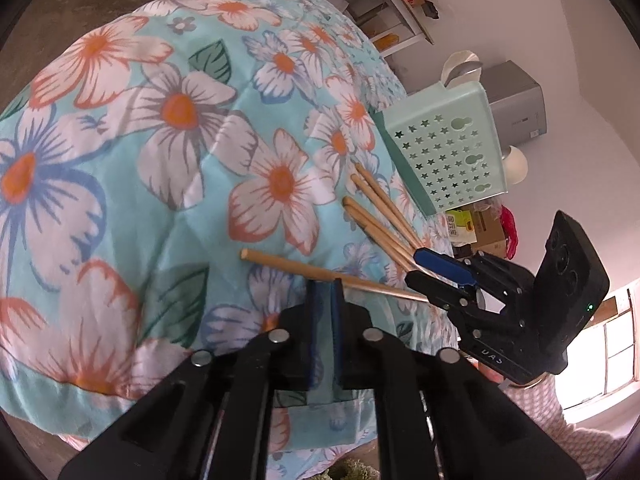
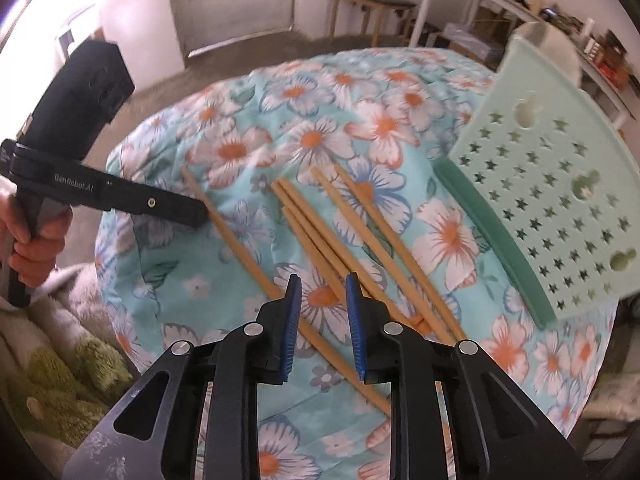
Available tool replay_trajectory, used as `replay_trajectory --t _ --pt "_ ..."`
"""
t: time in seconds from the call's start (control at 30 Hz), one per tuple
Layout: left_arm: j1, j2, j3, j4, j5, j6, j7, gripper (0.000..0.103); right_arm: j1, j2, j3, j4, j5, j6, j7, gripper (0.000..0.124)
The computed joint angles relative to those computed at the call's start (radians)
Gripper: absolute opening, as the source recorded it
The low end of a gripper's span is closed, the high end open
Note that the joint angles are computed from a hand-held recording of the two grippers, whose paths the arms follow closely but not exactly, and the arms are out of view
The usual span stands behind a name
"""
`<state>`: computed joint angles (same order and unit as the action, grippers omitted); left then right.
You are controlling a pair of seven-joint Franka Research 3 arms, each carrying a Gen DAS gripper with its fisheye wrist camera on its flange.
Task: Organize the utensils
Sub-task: 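Close the right gripper on a bamboo chopstick beside the left gripper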
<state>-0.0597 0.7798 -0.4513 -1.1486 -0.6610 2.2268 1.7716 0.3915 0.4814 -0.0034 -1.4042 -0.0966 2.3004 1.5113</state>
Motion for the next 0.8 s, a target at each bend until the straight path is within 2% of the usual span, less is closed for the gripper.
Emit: replay_trajectory --t 0.1,0.33,0.4,0.43,0.57,0.67,0.8 --pt "0.003 0.001 -0.002 -0.007 -0.009 0.009 -0.007 0.001 0.013 0.057 -0.006 0.08 -0.028 -0.055 -0.023 0.021" --pt "0.018 -0.002 -0.012 -0.022 -0.035 0.013 -0.006 0.001 0.013 0.148 -0.003 0.219 -0.013 -0.107 -0.096 0.022" --pt "0.024 -0.009 -0.014 -0.034 -0.048 0.02 -0.007 0.001 0.026 0.164 -0.013 0.237 -0.029 -0.106 -0.104 0.021" --pt "0.026 -0.011 -0.016 -0.037 -0.054 0.02 -0.006 0.001 0.03 0.167 -0.016 0.241 -0.033 -0.108 -0.109 0.016" --pt "0.037 -0.026 -0.025 -0.056 -0.081 0.029 0.019 0.002 0.043 0.141 -0.028 0.193 -0.057 -0.065 -0.103 0.01" --pt "0.038 -0.029 -0.032 -0.057 -0.102 0.03 0.036 0.009 0.042 0.108 -0.03 0.142 -0.059 -0.021 -0.083 0.009" --pt "0.035 -0.035 -0.036 -0.061 -0.125 0.035 0.054 0.027 0.042 0.045 -0.04 0.057 -0.071 0.063 -0.02 0.008"
